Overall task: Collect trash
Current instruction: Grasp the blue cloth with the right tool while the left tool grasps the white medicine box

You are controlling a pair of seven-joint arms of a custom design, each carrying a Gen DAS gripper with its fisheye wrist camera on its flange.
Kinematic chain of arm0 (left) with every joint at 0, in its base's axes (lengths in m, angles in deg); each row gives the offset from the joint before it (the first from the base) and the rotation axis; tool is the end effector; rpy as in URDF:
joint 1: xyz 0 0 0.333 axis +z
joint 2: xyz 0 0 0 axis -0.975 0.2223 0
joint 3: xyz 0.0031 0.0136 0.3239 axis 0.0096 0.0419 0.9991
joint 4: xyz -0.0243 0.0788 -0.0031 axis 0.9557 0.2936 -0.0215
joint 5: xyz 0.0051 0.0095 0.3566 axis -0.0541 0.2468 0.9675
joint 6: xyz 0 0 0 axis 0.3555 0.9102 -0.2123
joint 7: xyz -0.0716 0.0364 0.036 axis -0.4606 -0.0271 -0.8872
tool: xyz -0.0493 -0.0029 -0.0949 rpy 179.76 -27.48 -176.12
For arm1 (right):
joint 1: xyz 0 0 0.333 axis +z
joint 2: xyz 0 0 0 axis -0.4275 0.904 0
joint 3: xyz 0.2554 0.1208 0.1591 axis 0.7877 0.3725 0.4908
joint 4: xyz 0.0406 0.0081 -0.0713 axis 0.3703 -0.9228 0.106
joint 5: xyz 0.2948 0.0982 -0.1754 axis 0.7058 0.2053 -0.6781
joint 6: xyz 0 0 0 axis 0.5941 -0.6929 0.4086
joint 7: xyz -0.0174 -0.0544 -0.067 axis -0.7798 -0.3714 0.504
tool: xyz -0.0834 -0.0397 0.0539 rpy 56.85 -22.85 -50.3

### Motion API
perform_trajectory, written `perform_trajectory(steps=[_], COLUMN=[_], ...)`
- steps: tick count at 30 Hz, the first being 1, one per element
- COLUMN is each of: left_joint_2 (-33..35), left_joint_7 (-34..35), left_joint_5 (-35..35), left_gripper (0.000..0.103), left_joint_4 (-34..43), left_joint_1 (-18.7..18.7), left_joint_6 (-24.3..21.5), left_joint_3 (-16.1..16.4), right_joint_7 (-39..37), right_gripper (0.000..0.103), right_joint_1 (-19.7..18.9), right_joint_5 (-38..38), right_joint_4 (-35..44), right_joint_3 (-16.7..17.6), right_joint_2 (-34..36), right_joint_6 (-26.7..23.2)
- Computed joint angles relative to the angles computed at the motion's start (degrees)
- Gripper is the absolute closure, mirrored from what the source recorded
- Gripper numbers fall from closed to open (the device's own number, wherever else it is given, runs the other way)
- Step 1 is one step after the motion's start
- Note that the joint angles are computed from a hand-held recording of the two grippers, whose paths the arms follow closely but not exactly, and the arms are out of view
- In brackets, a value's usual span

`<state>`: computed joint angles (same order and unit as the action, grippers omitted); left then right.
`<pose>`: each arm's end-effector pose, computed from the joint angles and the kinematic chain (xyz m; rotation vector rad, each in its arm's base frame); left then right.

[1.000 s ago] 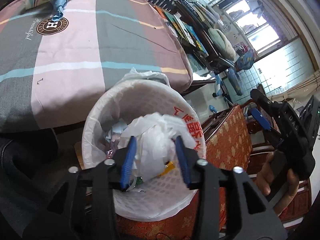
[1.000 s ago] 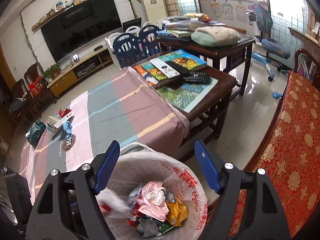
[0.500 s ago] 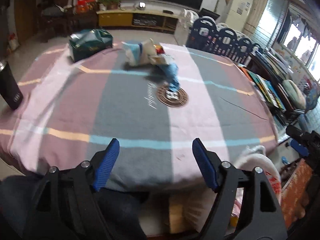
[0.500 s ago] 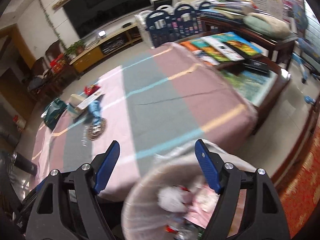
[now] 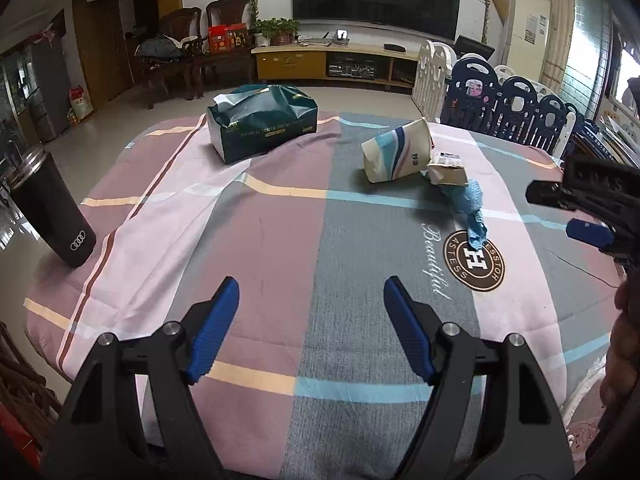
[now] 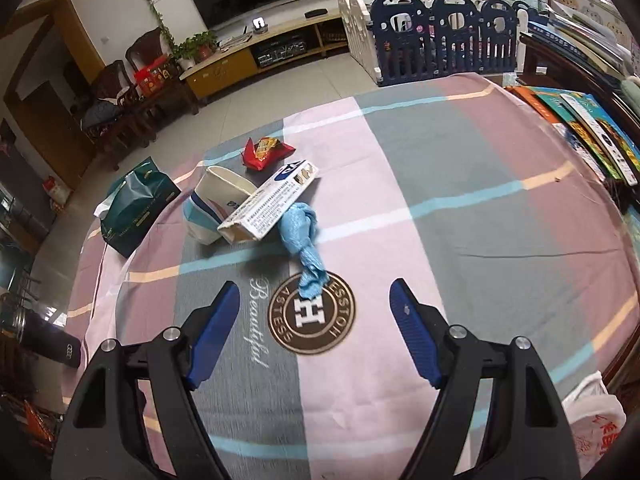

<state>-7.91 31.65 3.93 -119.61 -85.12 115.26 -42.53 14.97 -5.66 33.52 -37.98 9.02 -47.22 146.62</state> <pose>0.4583 -0.1899 0.4474 -2.0448 1.3862 -0.5459 0.5828 0.2226 0.4715 -1.7944 1.7549 -0.2787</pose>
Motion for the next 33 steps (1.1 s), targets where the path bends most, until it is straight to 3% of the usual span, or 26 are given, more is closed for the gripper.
perform_trajectory(steps=[4,7,9,12,13,15,18,21,25,27,28,30,33], left_joint_2=[0.8,-0.1,0.3,1.0,1.1,1.1,0.2,-1.7,-6.5,-7.7,-7.8,-7.5,-6.8], left_joint_7=[2.3,-0.8,0.4,1.6,1.6,1.2,-1.9,-9.8,-25.7,-29.4,-29.7,-28.7,-25.8], left_joint_5=[-7.1,-7.9,-10.2,-11.7,-11.7,-11.7,-10.2,-5.2,4.0,4.8,4.3,2.3,0.1], left_gripper=[0.028,0.028,0.028,0.028,0.028,0.028,0.028,0.028,0.026,0.026,0.026,0.024,0.019], left_joint_4=[-2.5,-5.0,-5.4,-5.0,-4.9,-5.0,-5.5,-6.4,-9.4,-10.8,-11.2,-11.6,-11.2], left_joint_1=[1.2,3.0,3.4,3.7,3.7,3.9,4.3,5.5,8.1,8.7,8.9,8.8,8.8], left_joint_6=[6.1,10.9,12.0,11.8,11.8,12.0,11.5,10.0,8.1,9.1,9.7,11.1,11.9], left_joint_3=[2.2,2.9,2.9,2.5,2.4,2.4,2.0,1.3,-0.1,0.3,0.6,1.2,1.3], right_joint_7=[1.0,6.3,7.8,5.7,5.0,5.0,-3.3,-12.8,-27.1,-36.1,-38.4,-38.5,-32.7], right_gripper=[0.027,0.027,0.027,0.028,0.033,0.059,0.077,0.083,0.083,0.08,0.078,0.059,0.056], right_joint_1=[-1.1,0.3,0.3,-1.6,-2.2,-2.0,-4.6,-6.2,-8.3,-9.2,-8.7,-6.4,-2.0], right_joint_5=[4.4,4.1,3.6,6.4,7.6,8.4,13.1,17.8,24.4,26.9,27.4,25.9,22.7], right_joint_4=[13.8,23.8,31.1,39.5,40.8,38.8,32.1,25.0,17.8,14.0,11.7,7.8,5.1], right_joint_3=[1.2,-0.9,-1.1,1.7,2.5,2.2,6.2,9.0,12.4,13.7,13.4,11.2,6.6], right_joint_2=[9.8,16.4,21.2,26.8,27.8,27.0,23.3,18.4,13.1,9.8,7.8,4.5,2.8], right_joint_6=[-5.0,-9.9,-14.1,-20.1,-21.4,-20.5,-17.3,-18.0,-27.2,-31.0,-30.3,-25.2,-13.2])
